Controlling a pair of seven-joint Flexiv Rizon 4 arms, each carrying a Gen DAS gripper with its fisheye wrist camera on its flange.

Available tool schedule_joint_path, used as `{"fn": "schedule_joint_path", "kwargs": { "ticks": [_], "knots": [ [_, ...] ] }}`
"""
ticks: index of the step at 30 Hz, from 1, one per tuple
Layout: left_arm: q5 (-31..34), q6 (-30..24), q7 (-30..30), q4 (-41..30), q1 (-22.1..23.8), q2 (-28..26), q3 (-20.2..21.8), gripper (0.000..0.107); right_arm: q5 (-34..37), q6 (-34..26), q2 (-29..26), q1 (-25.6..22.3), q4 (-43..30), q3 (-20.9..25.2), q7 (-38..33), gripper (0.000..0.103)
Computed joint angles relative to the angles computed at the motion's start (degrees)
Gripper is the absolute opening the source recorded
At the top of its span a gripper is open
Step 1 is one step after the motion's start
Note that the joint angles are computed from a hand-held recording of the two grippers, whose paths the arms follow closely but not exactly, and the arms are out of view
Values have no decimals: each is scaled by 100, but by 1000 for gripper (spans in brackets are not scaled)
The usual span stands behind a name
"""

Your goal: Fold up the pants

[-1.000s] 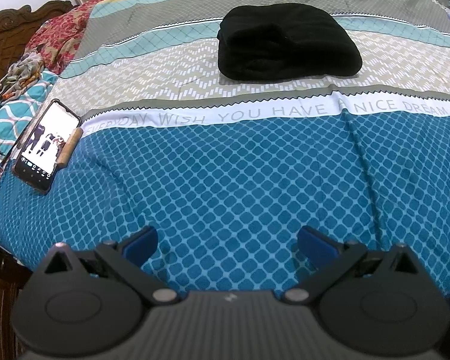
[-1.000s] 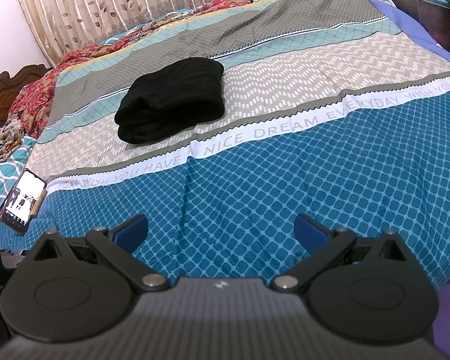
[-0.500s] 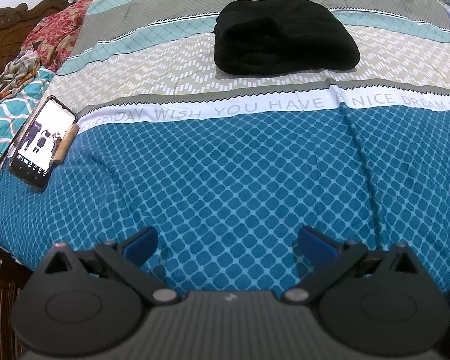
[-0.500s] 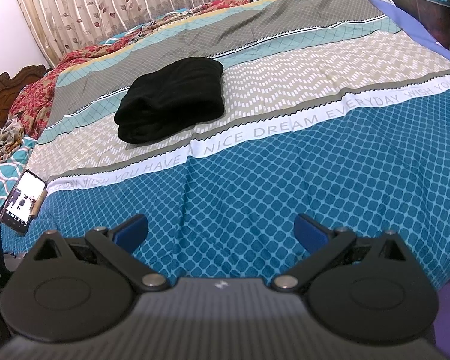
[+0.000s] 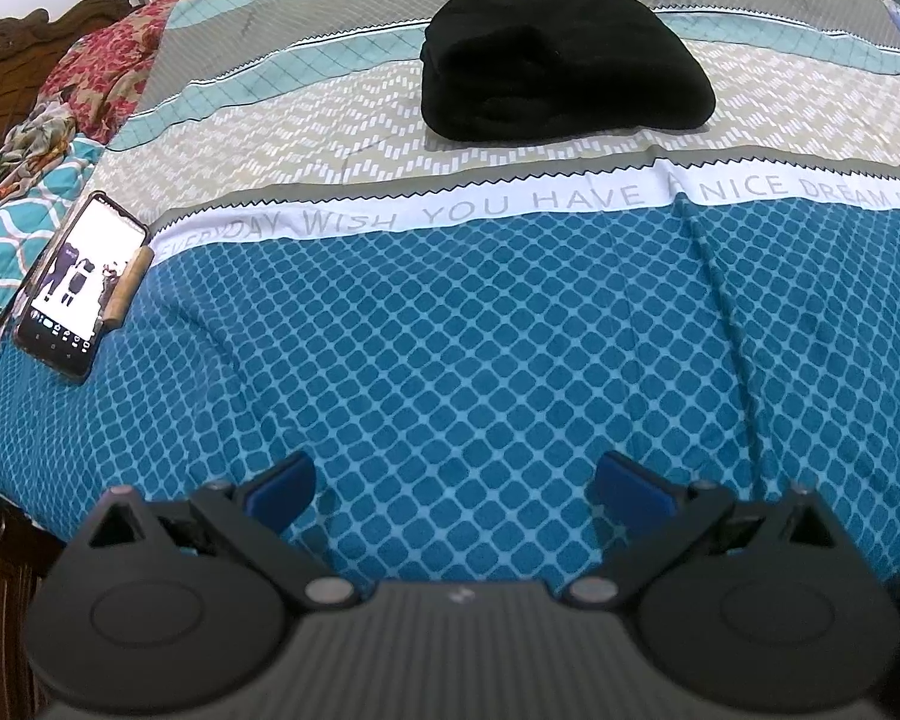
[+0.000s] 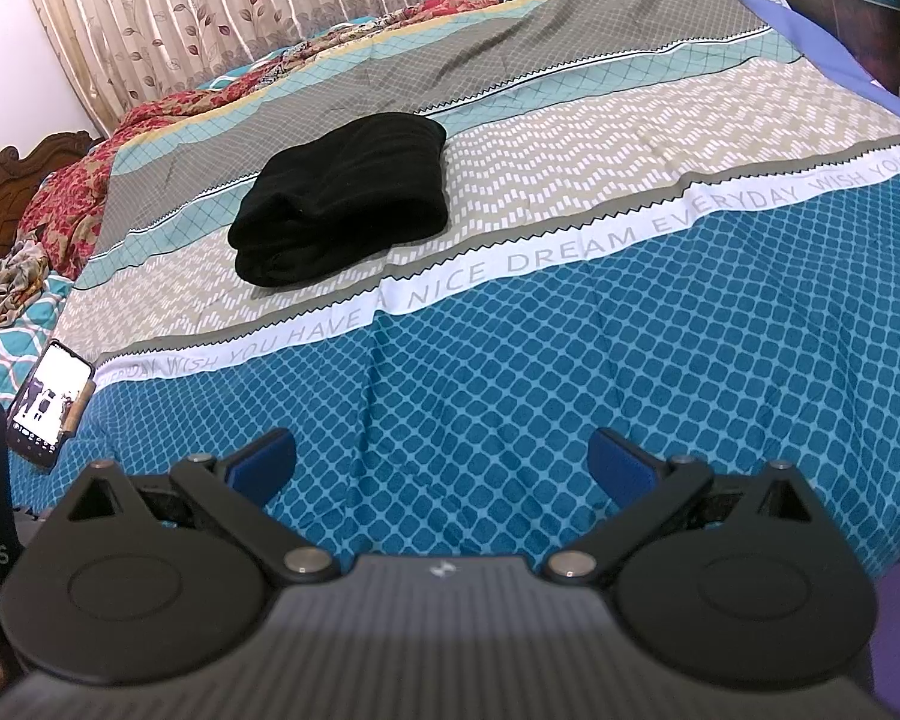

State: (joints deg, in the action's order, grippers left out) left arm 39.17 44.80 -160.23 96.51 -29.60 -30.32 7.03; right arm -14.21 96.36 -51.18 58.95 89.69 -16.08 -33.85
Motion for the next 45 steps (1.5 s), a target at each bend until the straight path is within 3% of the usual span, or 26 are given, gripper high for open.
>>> {"fn": "schedule_joint_path", "kwargs": {
  "ticks": [24, 35, 45],
  "knots": [
    [267, 65, -107, 19, -63, 120, 21, 103, 88, 75, 31, 108, 37, -141, -44, 103],
    [1208, 51, -639, -79, -234, 525, 57, 103, 243, 275, 150, 275, 6, -487, -190, 103],
    [1588, -287, -843, -158, -95, 957, -202, 103, 495, 496, 225, 444, -188, -809, -624, 103]
  ]
}}
